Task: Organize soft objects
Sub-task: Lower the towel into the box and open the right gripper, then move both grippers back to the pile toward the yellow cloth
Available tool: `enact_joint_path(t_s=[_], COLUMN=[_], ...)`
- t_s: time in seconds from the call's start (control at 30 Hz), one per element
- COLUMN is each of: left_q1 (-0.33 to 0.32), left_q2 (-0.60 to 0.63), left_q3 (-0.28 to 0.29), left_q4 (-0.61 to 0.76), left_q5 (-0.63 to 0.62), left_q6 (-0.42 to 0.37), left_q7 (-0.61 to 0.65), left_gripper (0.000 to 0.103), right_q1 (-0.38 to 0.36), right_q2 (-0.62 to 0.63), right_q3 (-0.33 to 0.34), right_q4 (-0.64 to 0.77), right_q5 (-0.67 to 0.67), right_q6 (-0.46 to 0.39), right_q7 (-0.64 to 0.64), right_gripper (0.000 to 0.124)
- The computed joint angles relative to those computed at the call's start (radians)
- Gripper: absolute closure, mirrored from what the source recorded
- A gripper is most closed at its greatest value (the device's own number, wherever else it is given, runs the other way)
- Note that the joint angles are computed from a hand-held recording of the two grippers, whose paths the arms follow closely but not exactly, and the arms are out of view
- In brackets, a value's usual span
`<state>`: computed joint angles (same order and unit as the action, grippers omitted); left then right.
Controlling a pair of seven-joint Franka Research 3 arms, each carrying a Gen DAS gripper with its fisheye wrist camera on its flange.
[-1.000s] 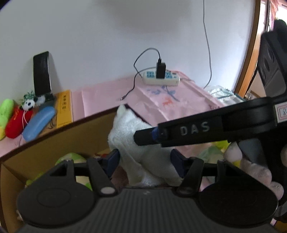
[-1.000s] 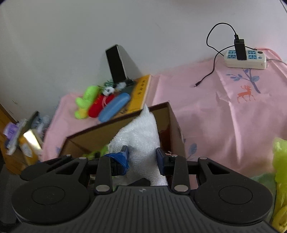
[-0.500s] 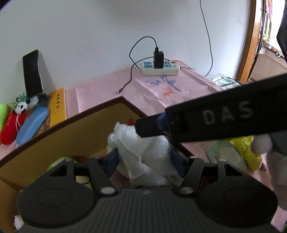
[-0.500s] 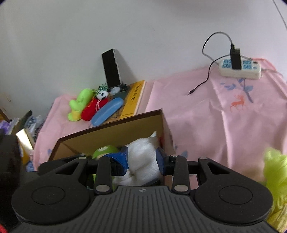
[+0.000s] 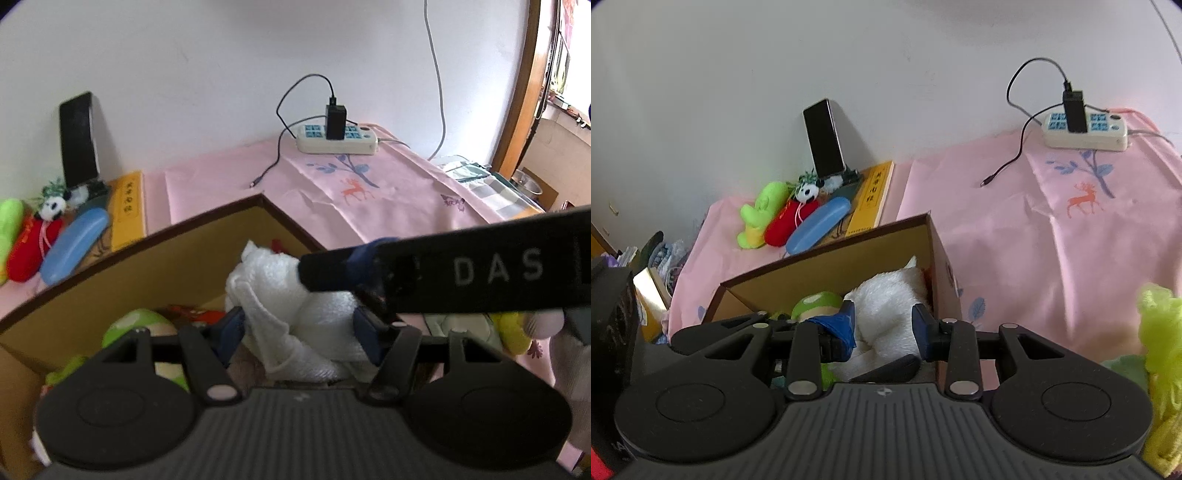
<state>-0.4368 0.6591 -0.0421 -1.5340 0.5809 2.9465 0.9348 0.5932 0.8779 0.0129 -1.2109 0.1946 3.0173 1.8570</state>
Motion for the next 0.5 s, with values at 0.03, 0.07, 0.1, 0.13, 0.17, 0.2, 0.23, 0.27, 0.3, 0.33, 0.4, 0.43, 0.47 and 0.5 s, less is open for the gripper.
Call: enact_joint_path(t_s=[0.03,0.07,0.1,0.13,0.17,0.2,0.23,0.27,0.3,0.33,0.4,0.43,0.47,0.5], left_q1=[-0.020,-0.038,-0.059,-0.078,-0.092,-0.102,-0.109,-0.113,-0.114,-0.116,-0.122,-0.125,-0.126,-0.126], left_q2=[-0.012,-0.024,-0.037,-0.049,-0.058,-0.068,-0.078,-0.087,-0.094,-0.102,-0.118,-0.127,-0.135,-0.144], left_q3=[0.022,0.043,0.065,0.085,0.097,0.105,0.107,0.106,0.102,0.100,0.093,0.089,0.084,0.077], left_q4=[-0.010,-0.020,-0.029,-0.036,-0.040,-0.046,-0.050,-0.054,-0.056,-0.060,-0.068,-0.073,-0.078,-0.082], left_q5=[0.013,0.030,0.051,0.074,0.097,0.121,0.142,0.160,0.178,0.199,0.240,0.260,0.278,0.295], left_q6=[-0.004,-0.008,-0.016,-0.029,-0.045,-0.063,-0.083,-0.106,-0.123,-0.136,-0.172,-0.190,-0.206,-0.220], left_q7=[-0.022,-0.046,-0.077,-0.110,-0.140,-0.170,-0.198,-0.223,-0.244,-0.268,-0.310,-0.331,-0.350,-0.368], left_gripper=[0.038,0.038,0.038,0.038,0.038,0.038,0.038,0.038,0.038,0.038,0.038,0.038,0.038,0.038], right_q1=[0.007,0.013,0.017,0.021,0.030,0.047,0.059,0.067,0.073,0.078,0.072,0.067,0.063,0.060], right_q2=[-0.011,-0.027,-0.038,-0.051,-0.065,-0.077,-0.087,-0.100,-0.110,-0.120,-0.142,-0.151,-0.162,-0.170], right_q3=[-0.010,-0.018,-0.023,-0.028,-0.040,-0.063,-0.079,-0.089,-0.096,-0.101,-0.092,-0.083,-0.076,-0.071], right_q4=[-0.017,-0.043,-0.062,-0.084,-0.105,-0.124,-0.139,-0.162,-0.180,-0.197,-0.234,-0.249,-0.266,-0.280], right_q5=[0.001,0.002,0.004,0.005,0.006,0.004,0.000,-0.003,-0.005,-0.005,0.000,0.003,0.007,0.010], right_q6=[0.011,0.026,0.037,0.049,0.058,0.061,0.065,0.075,0.082,0.089,0.108,0.117,0.125,0.132], right_q7=[0.008,0.015,0.020,0.024,0.032,0.046,0.057,0.063,0.068,0.075,0.074,0.070,0.064,0.059], right_gripper=[0.107,0.107,0.107,0.107,0.107,0.107,0.107,0.107,0.107,0.107,0.107,0.107,0.107,0.107])
